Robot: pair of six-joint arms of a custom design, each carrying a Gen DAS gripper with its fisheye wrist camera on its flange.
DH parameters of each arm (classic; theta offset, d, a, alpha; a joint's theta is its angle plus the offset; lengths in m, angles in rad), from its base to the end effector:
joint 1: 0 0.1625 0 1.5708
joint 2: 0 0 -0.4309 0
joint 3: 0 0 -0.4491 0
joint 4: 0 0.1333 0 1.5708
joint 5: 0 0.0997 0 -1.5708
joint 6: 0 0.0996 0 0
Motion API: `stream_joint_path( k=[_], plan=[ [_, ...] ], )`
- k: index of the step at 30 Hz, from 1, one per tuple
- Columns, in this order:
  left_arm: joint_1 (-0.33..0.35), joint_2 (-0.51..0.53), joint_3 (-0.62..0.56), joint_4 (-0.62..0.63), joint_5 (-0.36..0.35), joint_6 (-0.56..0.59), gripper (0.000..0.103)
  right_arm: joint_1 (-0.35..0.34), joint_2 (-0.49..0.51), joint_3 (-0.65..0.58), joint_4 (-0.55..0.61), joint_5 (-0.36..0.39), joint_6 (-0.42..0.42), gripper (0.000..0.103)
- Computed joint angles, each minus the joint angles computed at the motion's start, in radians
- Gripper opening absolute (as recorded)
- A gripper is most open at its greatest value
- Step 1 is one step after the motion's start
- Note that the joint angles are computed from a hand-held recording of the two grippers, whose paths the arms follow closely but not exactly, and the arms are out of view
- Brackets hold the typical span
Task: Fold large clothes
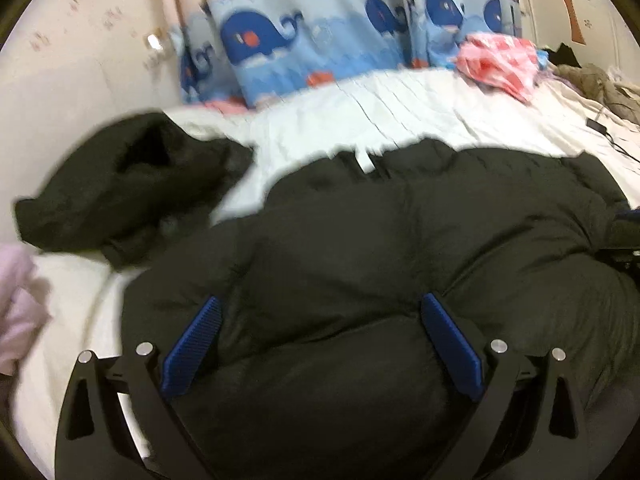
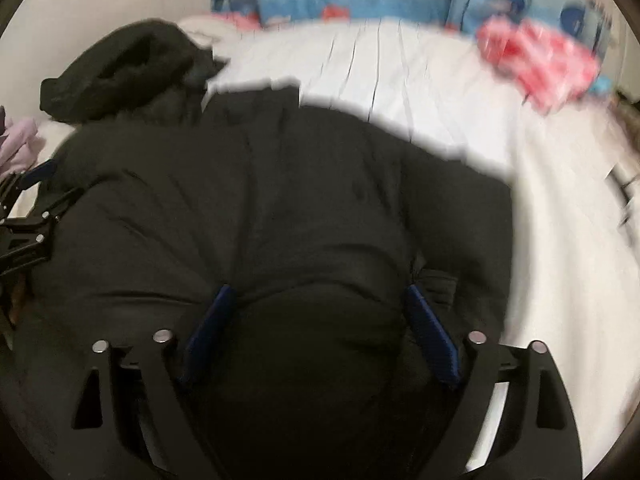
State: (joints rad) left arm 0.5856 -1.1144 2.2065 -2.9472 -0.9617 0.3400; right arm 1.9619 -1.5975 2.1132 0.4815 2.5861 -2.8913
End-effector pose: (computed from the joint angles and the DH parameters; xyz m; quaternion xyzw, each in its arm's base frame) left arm -0.3243 -0.4434 0.1002 0.5474 0.7707 -0.2223 0.2387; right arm 0.1685 -0.2809 0.2736 -0.0782 -0.8458 0.3816 0.3646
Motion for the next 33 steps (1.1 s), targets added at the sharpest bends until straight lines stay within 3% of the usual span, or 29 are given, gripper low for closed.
stream_joint_path(
  k=[4, 6, 8, 10, 11, 13, 15, 18, 23, 26, 28, 30, 33],
  plan=[
    [0.019, -0.046, -0.026, 0.117, -0.037, -0.091, 0.096, 0.111, 0.004, -0.011, 0.062, 0.052, 0.115, 0.084],
    [0.016, -0.092, -0.014, 0.118, -0.050, -0.120, 0.096, 0.181, 0.032, -0.009, 0.134, 0.114, 0.220, 0.084],
    [0.017, -0.126, -0.009, 0.155, -0.053, -0.146, 0.096, 0.179, 0.048, 0.010, 0.212, 0.115, 0.337, 0.086],
    [0.044, -0.129, -0.038, 0.325, -0.077, -0.226, 0.096, 0.085, 0.025, 0.036, 0.243, 0.001, 0.326, 0.091],
    [0.062, -0.120, -0.053, 0.403, -0.100, -0.249, 0.096, 0.074, 0.015, 0.039, 0.254, -0.026, 0.341, 0.091],
    [0.051, -0.163, -0.034, 0.448, -0.074, -0.279, 0.096, 0.126, -0.016, 0.026, 0.306, -0.047, 0.435, 0.090],
    [0.045, -0.245, -0.011, 0.457, -0.116, -0.272, 0.096, 0.222, -0.061, 0.023, 0.338, -0.050, 0.503, 0.090],
    [0.045, -0.393, 0.018, 0.530, -0.123, -0.255, 0.096, 0.355, -0.078, 0.039, 0.501, -0.056, 0.754, 0.091],
    [0.136, -0.587, 0.008, 0.723, -0.125, -0.300, 0.096, 0.457, -0.263, 0.160, 0.518, -0.247, 0.985, 0.091],
    [0.239, -0.656, -0.026, 0.876, -0.188, -0.369, 0.096, 0.508, -0.293, 0.206, 0.463, -0.325, 1.062, 0.091],
    [0.309, -0.690, -0.049, 0.985, -0.270, -0.403, 0.096, 0.553, -0.295, 0.227, 0.409, -0.360, 1.086, 0.091],
    [0.376, -0.724, -0.060, 1.076, -0.376, -0.393, 0.096, 0.565, -0.304, 0.246, 0.356, -0.409, 1.078, 0.091],
    [0.421, -0.760, -0.056, 1.167, -0.478, -0.368, 0.096, 0.572, -0.300, 0.277, 0.295, -0.489, 1.075, 0.091]
  ],
)
